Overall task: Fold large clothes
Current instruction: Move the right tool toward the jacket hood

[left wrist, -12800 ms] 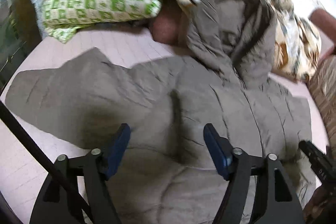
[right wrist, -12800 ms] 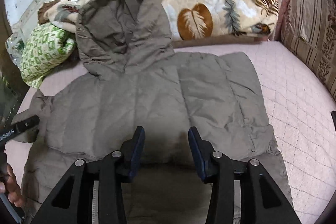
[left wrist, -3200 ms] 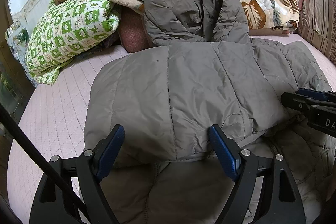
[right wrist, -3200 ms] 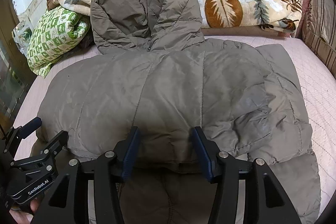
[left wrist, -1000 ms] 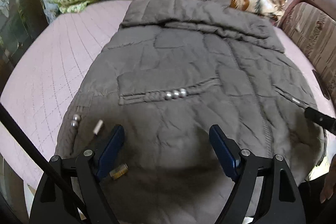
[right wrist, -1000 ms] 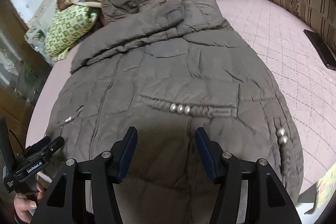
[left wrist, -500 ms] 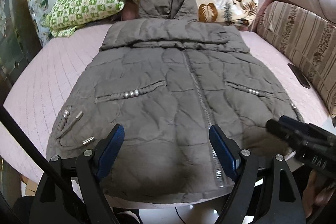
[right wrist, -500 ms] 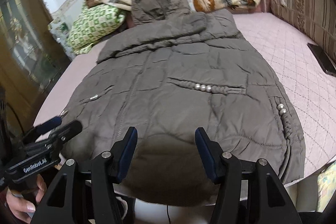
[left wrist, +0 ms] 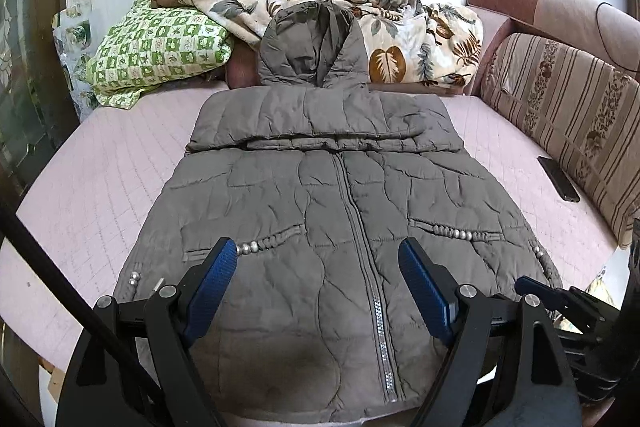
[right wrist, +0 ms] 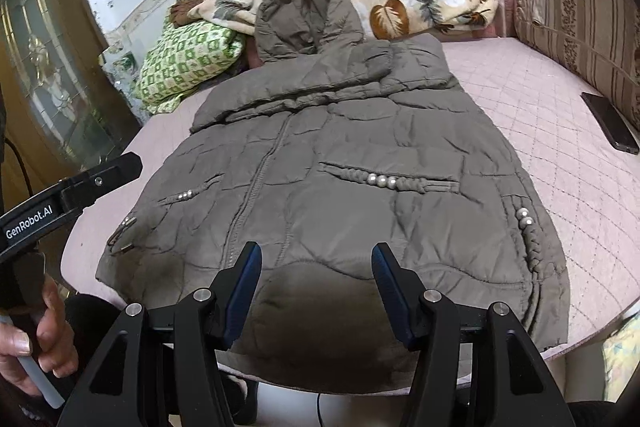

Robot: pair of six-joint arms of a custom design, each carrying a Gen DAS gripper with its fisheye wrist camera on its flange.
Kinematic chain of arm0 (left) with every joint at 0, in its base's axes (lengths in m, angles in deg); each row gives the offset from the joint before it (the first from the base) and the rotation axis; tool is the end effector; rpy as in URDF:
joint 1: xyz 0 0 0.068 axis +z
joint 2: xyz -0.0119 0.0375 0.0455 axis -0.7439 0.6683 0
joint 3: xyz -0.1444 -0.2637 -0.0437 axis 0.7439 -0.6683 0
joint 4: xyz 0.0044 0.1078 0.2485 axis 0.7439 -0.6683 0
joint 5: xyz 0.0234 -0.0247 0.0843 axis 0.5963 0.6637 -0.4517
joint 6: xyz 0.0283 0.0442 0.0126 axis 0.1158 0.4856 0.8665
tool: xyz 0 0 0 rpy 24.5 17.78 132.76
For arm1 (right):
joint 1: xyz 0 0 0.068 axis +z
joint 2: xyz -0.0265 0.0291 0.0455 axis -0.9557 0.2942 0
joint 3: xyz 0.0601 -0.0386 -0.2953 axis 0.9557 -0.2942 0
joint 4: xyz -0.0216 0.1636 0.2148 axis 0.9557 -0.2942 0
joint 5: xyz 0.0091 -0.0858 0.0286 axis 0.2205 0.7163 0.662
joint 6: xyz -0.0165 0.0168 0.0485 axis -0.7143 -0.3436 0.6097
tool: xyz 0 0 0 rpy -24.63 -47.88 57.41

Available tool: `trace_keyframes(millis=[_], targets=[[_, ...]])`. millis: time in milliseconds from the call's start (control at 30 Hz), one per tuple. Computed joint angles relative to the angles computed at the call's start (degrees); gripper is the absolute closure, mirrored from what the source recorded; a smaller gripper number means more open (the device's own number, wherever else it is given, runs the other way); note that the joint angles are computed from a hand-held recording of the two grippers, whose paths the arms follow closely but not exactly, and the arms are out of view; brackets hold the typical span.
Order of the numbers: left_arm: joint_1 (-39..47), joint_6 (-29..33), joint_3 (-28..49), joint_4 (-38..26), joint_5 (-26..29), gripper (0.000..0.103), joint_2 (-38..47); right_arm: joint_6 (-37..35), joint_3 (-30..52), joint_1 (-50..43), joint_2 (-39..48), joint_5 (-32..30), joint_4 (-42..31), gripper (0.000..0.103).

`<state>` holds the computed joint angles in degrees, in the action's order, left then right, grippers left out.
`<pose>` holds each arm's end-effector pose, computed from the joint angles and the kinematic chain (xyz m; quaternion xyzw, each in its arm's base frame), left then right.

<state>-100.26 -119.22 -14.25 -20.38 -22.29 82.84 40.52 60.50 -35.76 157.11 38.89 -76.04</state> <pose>0.1615 -0.1739 0.2018 -0.0119 0.9100 -0.0117 0.4143 0.1618 0.1198 0.1472 -0.0620 0.9082 0.1994 0.3626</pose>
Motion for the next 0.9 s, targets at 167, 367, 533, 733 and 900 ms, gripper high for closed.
trace_keyframes(millis=[167,367,533,733,900], targets=[[1.9,1.7,-3.2,3.4,0.7,0.021,-0.4,1.5,0.9,0.3,-0.5,0.0,-1.6,0.041],[6.8,4.0,-5.5,7.7,3.7,0.021,-0.1,0.6,1.8,1.3,4.3,0.4,0.9,0.041],[9.9,6.2,-5.7,10.2,5.5,0.021,1.6,-0.7,3.4,0.5,6.4,-1.1,1.4,0.041],[13.9,9.6,-3.8,12.0,7.6,0.021,3.0,-2.1,6.5,-2.8,6.4,-4.1,-0.8,0.041],[18.8,13.2,0.0,13.3,9.1,0.021,4.1,-2.8,11.4,-6.7,6.3,-7.4,-4.6,0.041]])
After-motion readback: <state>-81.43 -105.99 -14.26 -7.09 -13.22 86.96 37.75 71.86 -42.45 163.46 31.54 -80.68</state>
